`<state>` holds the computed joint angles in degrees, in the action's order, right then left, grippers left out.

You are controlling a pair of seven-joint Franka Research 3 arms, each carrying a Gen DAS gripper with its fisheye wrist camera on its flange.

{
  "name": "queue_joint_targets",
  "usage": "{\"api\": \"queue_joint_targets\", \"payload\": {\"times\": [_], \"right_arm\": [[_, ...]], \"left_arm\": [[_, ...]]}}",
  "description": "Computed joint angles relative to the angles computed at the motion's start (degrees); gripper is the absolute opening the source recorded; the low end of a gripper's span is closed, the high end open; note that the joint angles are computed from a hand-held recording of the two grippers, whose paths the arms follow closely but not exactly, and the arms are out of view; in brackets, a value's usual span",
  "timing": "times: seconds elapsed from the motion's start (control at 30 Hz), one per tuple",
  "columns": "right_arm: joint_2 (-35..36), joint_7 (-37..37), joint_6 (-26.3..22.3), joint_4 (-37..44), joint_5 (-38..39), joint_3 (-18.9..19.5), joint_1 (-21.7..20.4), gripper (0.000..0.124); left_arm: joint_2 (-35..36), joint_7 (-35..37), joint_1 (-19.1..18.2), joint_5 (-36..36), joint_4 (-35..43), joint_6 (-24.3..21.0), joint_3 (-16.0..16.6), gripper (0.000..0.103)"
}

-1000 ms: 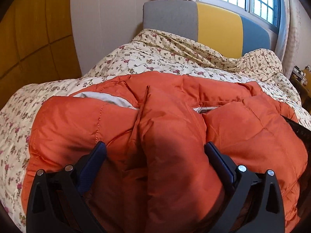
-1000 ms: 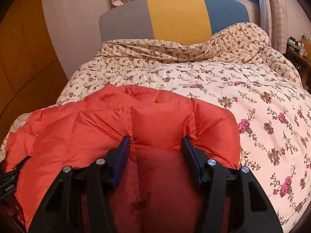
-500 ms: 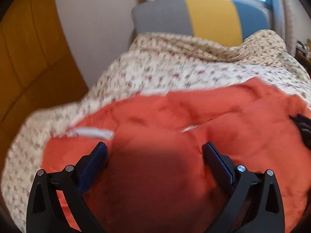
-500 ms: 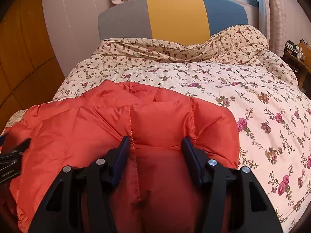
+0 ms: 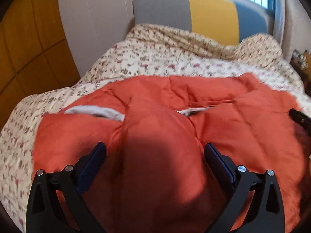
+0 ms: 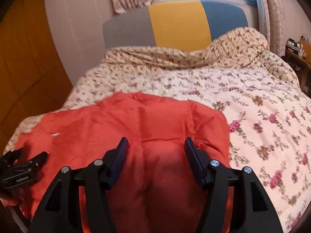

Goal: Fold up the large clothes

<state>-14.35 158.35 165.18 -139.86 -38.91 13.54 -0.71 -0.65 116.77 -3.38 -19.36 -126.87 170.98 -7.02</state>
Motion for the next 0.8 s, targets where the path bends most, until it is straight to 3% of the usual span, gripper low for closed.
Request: {"api": "queue_joint_targets", "payload": {"times": [0.03, 0.13, 0.27, 0.3, 0.4, 0.47, 0.67, 0.8], "right_arm": [[-1.34, -1.52, -0.26, -0.70, 1.51, -0.42, 1.30, 0.060], [-2.82, -4.80, -0.85, -1.18, 4.09, 0.47, 2.94, 0.060], [1.34, -6.86, -1.39, 2.02, 5.82, 1.74, 3.90, 0.061], [2.51, -6.14, -1.71, 2.97, 4.94, 1.96, 3.99, 0.061], [6.77, -3.48, -4.85, 6.26, 0.07, 2.03, 5.06, 0.064], [8.26, -0.87, -5.57, 6.90, -3.25, 1.41, 5.89, 0.064], [9.42, 1.22, -6.28, 7.20, -5.63, -2.39, 9.72, 0.064], [9.31, 1.98, -5.67, 6.92, -6.43, -4.85, 11.80, 0.064]], "left_arm": [[-1.25, 4.09, 0.55, -4.46, -1.24, 0.64, -0.79, 0.100], [-3.65, 6.29, -1.75, -6.30, -4.24, 2.93, 1.72, 0.100], [-0.71, -6.39, 0.75, 8.66, -2.17, 1.96, 1.36, 0.100], [0.10, -7.34, 0.98, 9.35, -1.38, 1.33, 1.39, 0.100], [2.22, 2.99, 1.99, -4.08, 0.38, 0.00, 0.04, 0.100], [2.49, 4.89, 2.63, -6.97, 0.53, -0.14, -0.73, 0.100], [3.29, -1.60, 3.14, 0.64, -0.08, 1.42, -1.13, 0.100], [2.87, -2.09, 3.67, 1.50, -0.64, 1.96, -1.58, 0.100]]}}
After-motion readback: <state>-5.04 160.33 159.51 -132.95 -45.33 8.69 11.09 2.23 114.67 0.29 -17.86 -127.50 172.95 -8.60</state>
